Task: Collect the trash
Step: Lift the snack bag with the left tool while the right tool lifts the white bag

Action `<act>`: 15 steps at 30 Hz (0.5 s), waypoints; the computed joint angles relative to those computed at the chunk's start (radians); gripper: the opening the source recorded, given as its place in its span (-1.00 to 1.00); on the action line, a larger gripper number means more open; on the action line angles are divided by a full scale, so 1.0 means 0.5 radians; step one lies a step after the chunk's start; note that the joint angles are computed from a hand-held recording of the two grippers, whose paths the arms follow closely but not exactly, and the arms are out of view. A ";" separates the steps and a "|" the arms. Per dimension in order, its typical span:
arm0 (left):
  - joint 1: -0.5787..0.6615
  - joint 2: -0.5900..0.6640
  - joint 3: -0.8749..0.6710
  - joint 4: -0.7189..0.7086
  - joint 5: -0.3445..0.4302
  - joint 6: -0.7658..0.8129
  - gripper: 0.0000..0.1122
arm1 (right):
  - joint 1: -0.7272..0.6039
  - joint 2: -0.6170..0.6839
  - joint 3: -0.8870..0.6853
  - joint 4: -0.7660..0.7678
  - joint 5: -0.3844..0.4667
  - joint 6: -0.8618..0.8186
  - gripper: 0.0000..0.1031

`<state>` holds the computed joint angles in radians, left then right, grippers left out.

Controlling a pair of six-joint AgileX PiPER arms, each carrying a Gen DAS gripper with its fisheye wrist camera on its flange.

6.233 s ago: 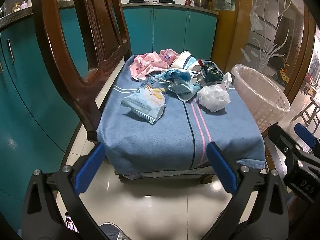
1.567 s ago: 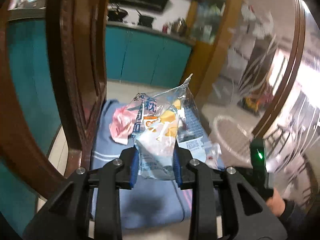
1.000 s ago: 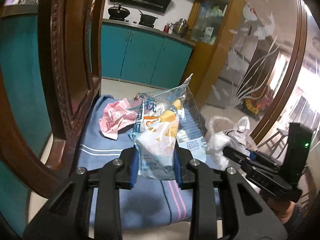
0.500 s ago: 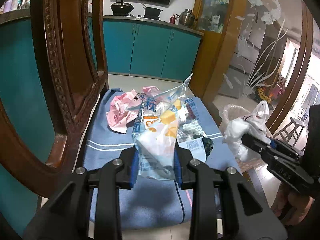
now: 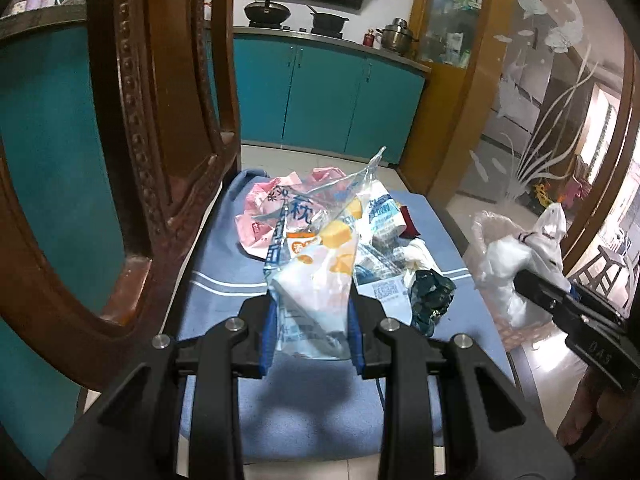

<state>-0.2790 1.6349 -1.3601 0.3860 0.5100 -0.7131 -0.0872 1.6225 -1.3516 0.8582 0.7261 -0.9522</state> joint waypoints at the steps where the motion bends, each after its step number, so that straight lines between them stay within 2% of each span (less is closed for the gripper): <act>1: 0.009 -0.010 0.011 -0.048 -0.008 0.038 -0.47 | 0.003 -0.001 0.000 -0.002 -0.006 -0.002 -0.40; 4: 0.023 -0.014 0.000 -0.142 0.007 0.124 -0.47 | 0.002 0.000 -0.004 -0.008 -0.004 0.004 -0.40; 15: -0.049 -0.031 0.009 0.042 0.042 0.013 -0.46 | 0.018 0.015 -0.036 -0.072 -0.023 0.062 -0.40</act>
<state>-0.3033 1.6192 -1.3555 0.4068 0.5310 -0.7068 -0.0782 1.6300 -1.3696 0.8223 0.7147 -0.9210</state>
